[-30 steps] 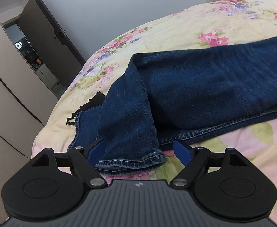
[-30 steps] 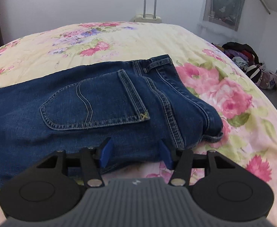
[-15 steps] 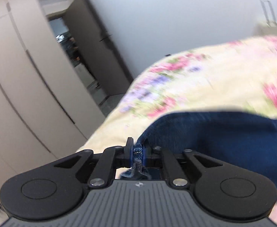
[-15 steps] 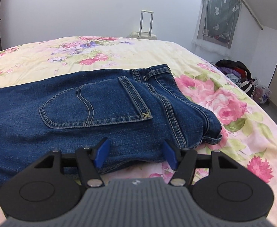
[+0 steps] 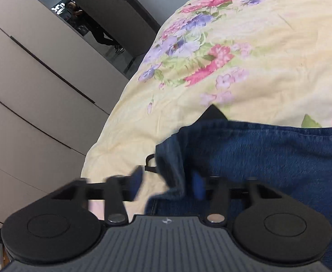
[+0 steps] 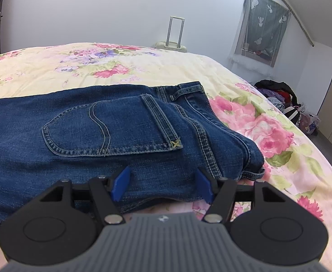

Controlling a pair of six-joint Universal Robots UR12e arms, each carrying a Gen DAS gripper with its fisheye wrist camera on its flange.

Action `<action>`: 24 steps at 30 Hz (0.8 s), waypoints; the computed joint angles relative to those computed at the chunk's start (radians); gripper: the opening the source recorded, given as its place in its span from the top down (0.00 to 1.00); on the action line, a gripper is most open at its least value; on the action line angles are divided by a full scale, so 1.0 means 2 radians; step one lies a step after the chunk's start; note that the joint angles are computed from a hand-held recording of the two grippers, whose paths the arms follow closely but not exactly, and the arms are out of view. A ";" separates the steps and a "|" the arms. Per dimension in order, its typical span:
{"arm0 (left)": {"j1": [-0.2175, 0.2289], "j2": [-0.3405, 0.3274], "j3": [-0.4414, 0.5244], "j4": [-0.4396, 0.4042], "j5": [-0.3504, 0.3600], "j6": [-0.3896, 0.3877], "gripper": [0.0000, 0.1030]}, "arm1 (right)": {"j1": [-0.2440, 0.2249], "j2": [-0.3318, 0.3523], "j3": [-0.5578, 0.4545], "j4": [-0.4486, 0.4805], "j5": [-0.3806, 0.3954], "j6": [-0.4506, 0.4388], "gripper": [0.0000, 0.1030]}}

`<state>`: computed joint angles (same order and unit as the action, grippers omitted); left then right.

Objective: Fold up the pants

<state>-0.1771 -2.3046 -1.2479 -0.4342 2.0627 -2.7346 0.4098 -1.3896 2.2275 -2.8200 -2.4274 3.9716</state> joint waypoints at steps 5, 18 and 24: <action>0.015 0.028 -0.029 -0.004 -0.043 -0.047 0.17 | 0.001 0.004 -0.005 0.009 -0.007 0.001 0.41; 0.095 0.131 -0.157 -0.027 -0.305 -0.306 0.20 | 0.030 -0.023 -0.065 0.156 0.085 0.143 0.37; 0.120 0.129 -0.197 0.035 -0.391 -0.407 0.20 | 0.065 -0.001 -0.091 0.188 0.092 0.190 0.37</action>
